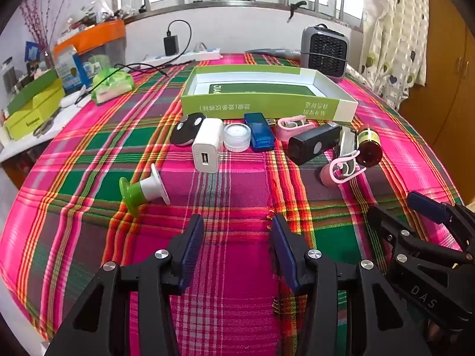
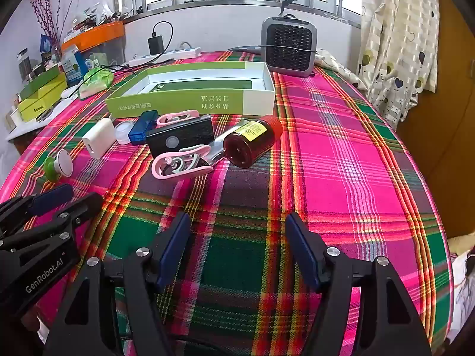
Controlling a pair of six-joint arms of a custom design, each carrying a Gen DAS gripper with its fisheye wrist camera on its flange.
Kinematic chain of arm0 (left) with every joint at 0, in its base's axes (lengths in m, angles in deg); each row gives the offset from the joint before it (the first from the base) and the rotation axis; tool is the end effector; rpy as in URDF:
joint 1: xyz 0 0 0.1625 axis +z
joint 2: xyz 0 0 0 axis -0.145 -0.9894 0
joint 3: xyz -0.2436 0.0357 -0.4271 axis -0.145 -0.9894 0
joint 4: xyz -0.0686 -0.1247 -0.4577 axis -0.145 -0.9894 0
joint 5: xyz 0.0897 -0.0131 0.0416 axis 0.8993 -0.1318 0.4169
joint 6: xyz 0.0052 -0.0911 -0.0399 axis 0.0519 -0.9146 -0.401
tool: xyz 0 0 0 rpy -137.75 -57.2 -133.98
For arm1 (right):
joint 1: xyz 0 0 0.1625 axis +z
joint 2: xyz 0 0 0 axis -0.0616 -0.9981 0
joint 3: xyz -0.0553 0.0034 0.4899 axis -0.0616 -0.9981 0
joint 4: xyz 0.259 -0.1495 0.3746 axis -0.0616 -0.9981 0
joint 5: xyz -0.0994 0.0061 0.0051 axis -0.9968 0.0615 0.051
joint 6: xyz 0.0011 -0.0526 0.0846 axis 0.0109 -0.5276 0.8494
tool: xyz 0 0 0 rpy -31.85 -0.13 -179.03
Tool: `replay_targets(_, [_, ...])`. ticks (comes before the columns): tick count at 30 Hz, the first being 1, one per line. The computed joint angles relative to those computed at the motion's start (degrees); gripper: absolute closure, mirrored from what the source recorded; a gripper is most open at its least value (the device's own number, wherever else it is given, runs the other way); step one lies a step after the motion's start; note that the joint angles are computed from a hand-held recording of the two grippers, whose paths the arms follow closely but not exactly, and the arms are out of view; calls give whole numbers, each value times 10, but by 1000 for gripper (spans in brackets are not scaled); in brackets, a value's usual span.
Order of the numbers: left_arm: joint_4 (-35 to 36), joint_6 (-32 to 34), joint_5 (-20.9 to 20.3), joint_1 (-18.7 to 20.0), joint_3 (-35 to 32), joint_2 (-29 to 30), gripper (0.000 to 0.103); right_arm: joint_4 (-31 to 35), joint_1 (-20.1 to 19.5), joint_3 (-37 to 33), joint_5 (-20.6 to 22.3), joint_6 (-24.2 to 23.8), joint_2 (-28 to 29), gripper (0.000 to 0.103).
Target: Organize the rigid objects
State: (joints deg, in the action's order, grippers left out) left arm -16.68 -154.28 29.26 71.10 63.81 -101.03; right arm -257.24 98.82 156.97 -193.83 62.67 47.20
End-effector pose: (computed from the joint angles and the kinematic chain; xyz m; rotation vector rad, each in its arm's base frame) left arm -0.1249 -0.6573 0.0312 0.8523 2.3398 -0.6818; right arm 0.1173 -0.5932 0.0470 0.0396 -2.1085 0.9567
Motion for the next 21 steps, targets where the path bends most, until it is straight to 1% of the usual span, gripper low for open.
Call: replay_targets(21, [-7, 6, -2, 0, 3, -2, 56, -1, 0, 1, 3, 2, 0, 36])
